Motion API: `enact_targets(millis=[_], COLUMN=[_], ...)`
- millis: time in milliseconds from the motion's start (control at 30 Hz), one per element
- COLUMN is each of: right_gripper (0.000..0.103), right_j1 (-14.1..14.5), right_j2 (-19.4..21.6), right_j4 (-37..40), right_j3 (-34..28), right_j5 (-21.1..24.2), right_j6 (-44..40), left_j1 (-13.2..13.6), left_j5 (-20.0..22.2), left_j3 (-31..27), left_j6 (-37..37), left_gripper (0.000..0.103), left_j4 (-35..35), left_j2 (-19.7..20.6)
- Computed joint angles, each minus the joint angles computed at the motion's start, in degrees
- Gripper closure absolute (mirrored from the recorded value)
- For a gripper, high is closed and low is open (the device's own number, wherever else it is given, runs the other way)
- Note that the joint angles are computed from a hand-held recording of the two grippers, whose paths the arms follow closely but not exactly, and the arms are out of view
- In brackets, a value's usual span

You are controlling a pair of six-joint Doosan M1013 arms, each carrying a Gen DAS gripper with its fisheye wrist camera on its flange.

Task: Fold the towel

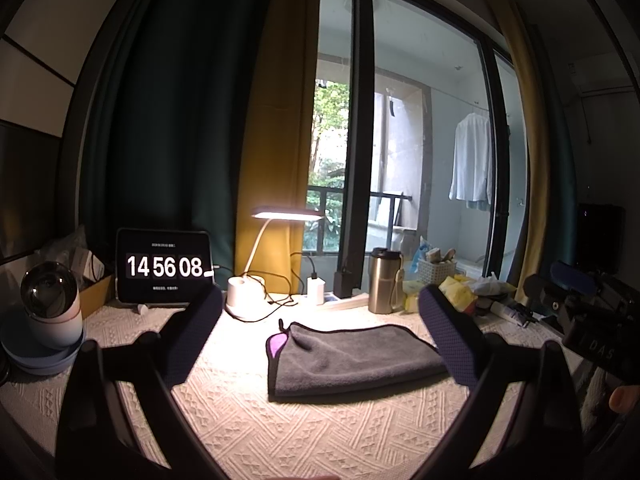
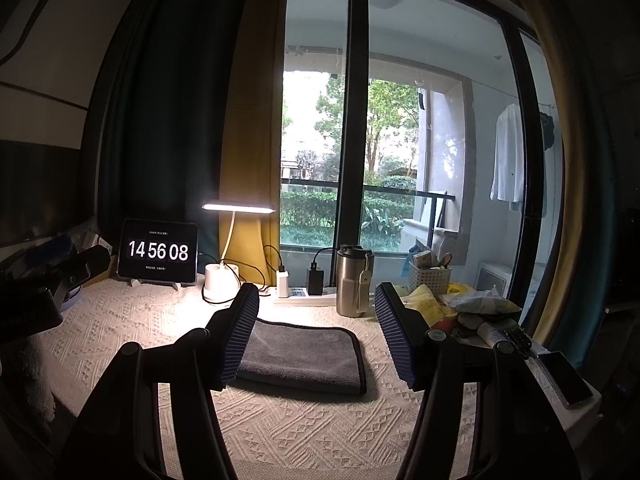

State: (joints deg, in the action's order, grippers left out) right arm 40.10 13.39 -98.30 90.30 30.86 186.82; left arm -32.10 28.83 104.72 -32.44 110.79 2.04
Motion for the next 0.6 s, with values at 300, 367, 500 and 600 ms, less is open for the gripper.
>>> enact_targets(millis=[300,367,500,600], right_gripper=[0.039,0.039,0.039,0.039], right_j1=[0.0,-0.01,-0.14,-0.39], right_j2=[-0.05,-0.05,0.13,0.51], right_j4=[-0.11,-0.15,0.33,2.01], right_j3=[0.17,0.18,0.16,-0.09], right_j5=[-0.04,-0.07,-0.58,-1.53], right_j6=[0.17,0.22,0.47,-0.75], left_j1=[0.0,-0.02,0.22,0.23], left_j5=[-0.12,-0.2,-1.68,-1.53], left_j3=[0.01,0.04,-0.25,-0.32], left_j6=[0.1,0.08,1.42,0.87], left_gripper=[0.004,0.004,0.004,0.004], left_j4=[-0.12,-0.19,-2.38,-1.84], left_j2=[-0.02,-0.03,0.23,0.44])
